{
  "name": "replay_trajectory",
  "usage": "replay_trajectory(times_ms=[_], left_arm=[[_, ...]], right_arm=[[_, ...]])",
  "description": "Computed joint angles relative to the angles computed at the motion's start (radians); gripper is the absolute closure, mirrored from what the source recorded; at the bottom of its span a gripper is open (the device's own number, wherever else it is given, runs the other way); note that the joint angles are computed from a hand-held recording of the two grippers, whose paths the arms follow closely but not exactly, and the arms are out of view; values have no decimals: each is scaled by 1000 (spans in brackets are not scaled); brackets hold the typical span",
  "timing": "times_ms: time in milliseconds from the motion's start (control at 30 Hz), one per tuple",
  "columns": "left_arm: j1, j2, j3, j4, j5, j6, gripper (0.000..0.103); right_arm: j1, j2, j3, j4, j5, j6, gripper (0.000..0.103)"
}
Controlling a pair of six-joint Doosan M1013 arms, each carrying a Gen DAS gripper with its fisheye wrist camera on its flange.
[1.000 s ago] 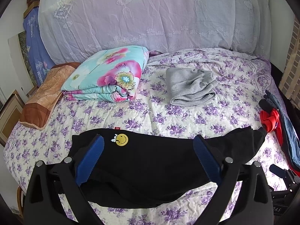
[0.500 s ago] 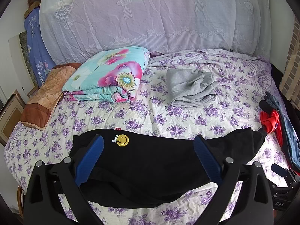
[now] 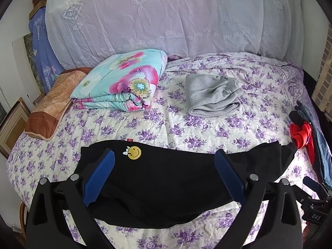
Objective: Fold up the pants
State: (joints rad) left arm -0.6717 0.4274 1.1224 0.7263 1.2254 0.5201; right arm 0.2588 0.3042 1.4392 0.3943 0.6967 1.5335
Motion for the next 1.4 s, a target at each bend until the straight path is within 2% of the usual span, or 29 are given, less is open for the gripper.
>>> replay_trajectory(times_ms=[267, 333, 400, 467, 567, 633, 733, 833, 967, 1000, 1033, 1067, 1167, 1333, 1400], left_arm=[[-2, 21, -25, 6, 8, 30, 8], [-1, 22, -25, 2, 2, 34, 8], [1, 23, -26, -2, 0, 32, 8], [7, 19, -19, -11, -1, 21, 8], [14, 4, 12, -12, 8, -22, 8], [21, -6, 36, -22, 23, -54, 7], [33, -19, 74, -50, 53, -90, 7], [42, -31, 108, -73, 91, -129, 7], [46, -55, 159, -69, 134, -186, 7], [47, -62, 170, -68, 146, -201, 7], [47, -68, 181, -66, 159, -218, 7], [47, -75, 191, -66, 174, -235, 7], [51, -92, 216, -78, 211, -289, 7], [49, -115, 253, -94, 256, -363, 7], [49, -124, 268, -109, 269, -385, 7]], right_arm=[[-31, 0, 41, 70, -55, -12, 4], [-29, 1, 44, -2, -66, 49, 4], [-16, -2, 47, -138, -95, 112, 4], [-8, 4, 37, -224, -84, 90, 4], [-30, 23, 11, -181, -13, -53, 4], [-52, 28, 16, -182, -18, -62, 4], [-93, 47, 13, -203, -19, -1, 4], [-153, 70, 12, -58, -9, -2, 4], [-229, 114, 8, 254, 47, -66, 5], [-247, 129, 5, 346, 71, -81, 7], [-259, 144, 0, 405, 91, -80, 13], [-265, 160, -12, 429, 110, -71, 19], [-260, 198, -57, 379, 130, -8, 30], [-260, 244, -104, 423, 144, -4, 31], [-258, 255, -115, 453, 138, -45, 33]])
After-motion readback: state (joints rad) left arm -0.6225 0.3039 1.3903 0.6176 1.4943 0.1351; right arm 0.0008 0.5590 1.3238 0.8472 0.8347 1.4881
